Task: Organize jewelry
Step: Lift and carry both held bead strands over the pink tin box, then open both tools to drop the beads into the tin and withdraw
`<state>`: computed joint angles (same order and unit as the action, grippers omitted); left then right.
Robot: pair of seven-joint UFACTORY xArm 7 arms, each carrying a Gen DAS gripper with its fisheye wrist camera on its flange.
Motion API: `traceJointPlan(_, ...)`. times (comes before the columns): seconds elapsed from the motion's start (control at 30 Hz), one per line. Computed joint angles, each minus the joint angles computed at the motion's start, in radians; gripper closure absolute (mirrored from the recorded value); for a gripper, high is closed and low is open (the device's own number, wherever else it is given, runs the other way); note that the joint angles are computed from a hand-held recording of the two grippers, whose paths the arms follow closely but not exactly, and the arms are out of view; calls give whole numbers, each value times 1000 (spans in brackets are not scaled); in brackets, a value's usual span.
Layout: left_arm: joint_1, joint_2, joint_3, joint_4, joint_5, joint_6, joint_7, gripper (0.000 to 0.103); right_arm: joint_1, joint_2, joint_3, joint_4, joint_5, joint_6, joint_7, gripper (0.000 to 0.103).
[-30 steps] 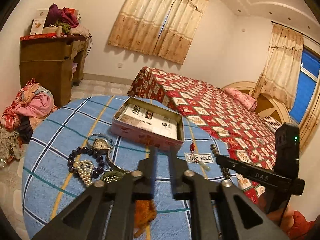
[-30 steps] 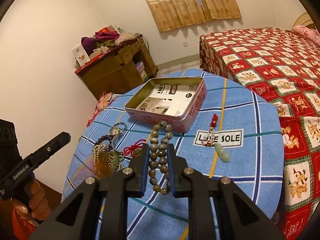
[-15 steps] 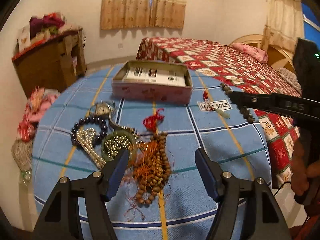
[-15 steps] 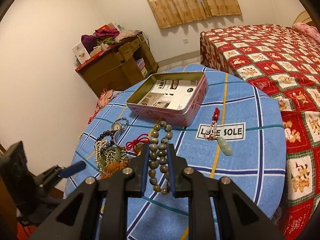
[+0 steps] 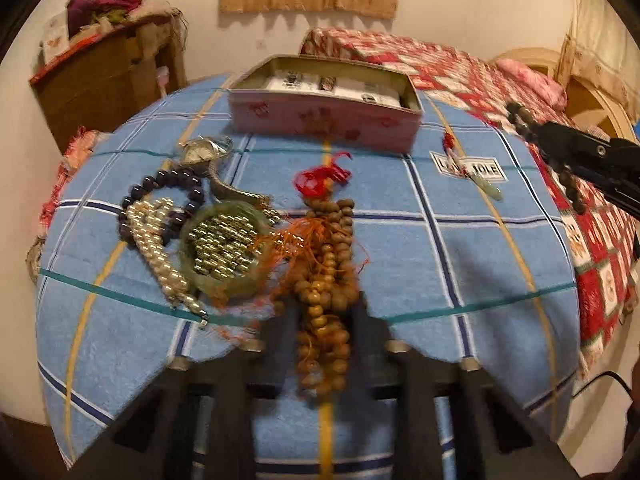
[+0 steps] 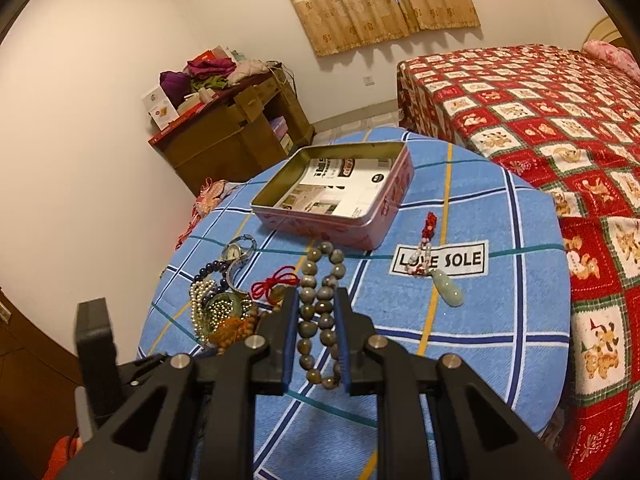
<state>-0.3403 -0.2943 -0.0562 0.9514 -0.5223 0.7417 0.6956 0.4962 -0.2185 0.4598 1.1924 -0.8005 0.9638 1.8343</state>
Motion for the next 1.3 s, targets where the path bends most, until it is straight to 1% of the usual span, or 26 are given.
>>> traceJointPlan(0.07, -4, -1, 30, 16, -53, 56, 30, 86, -1, -5, 0, -3, -1, 4, 1, 83)
traceJointPlan(0.13, -8, -24, 57, 21, -120, 99, 86, 86, -2, -6, 0, -3, -1, 2, 2, 83)
traceJointPlan(0.23, -10, -64, 109, 49, -232, 212, 185, 86, -6, -12, -2, -2, -1, 4, -13, 83)
traceJointPlan(0.33, 3, -80, 140, 110, -323, 299, 239, 86, -17, -17, 0, 14, -17, 17, -36, 83)
traceJointPlan(0.4, 16, -70, 135, 152, -364, 305, 246, 86, -25, -17, -1, 26, -30, 19, -51, 83)
traceJointPlan(0.47, 21, -38, 121, 216, -400, 284, 255, 86, -35, -12, -6, 44, -45, 14, -76, 83)
traceJointPlan(0.53, 24, 1, 94, 276, -419, 234, 266, 86, -48, -3, -14, 69, -73, 11, -101, 83)
traceJointPlan(0.6, 20, 60, 58, 343, -433, 155, 271, 86, -65, 12, -27, 96, -103, 8, -121, 83)
traceJointPlan(0.63, 17, 94, 45, 375, -440, 138, 271, 86, -72, 24, -36, 111, -109, 1, -136, 83)
traceJointPlan(0.67, 15, 135, 26, 412, -438, 111, 264, 86, -80, 41, -53, 124, -112, -19, -148, 83)
traceJointPlan(0.73, 12, 206, -21, 461, -394, 30, 247, 86, -89, 70, -82, 140, -110, -50, -159, 83)
traceJointPlan(0.77, 6, 251, -47, 488, -354, -23, 230, 86, -96, 94, -101, 150, -104, -63, -170, 83)
traceJointPlan(0.83, 4, 321, -77, 531, -297, -75, 195, 86, -100, 129, -137, 153, -82, -103, -188, 83)
traceJointPlan(0.93, 8, 438, -112, 616, -220, -77, 100, 86, -100, 171, -181, 146, -42, -145, -220, 83)
traceJointPlan(1.03, 9, 493, -139, 641, -136, -103, 48, 86, -101, 196, -217, 128, -3, -192, -235, 83)
traceJointPlan(1.1, 10, 536, -151, 671, -88, -102, 11, 86, -100, 210, -232, 120, 13, -218, -247, 83)
traceJointPlan(1.13, 6, 556, -154, 680, -53, -107, -12, 86, -97, 220, -236, 125, 18, -217, -255, 83)
traceJointPlan(1.23, 16, 591, -170, 707, -12, -92, -47, 86, -86, 236, -247, 130, 14, -199, -264, 82)
traceJointPlan(1.27, 21, 597, -174, 710, -3, -87, -53, 85, -82, 237, -250, 132, 10, -188, -259, 80)
traceJointPlan(1.3, 20, 605, -175, 720, 14, -81, -63, 85, -79, 236, -252, 129, 7, -185, -251, 75)
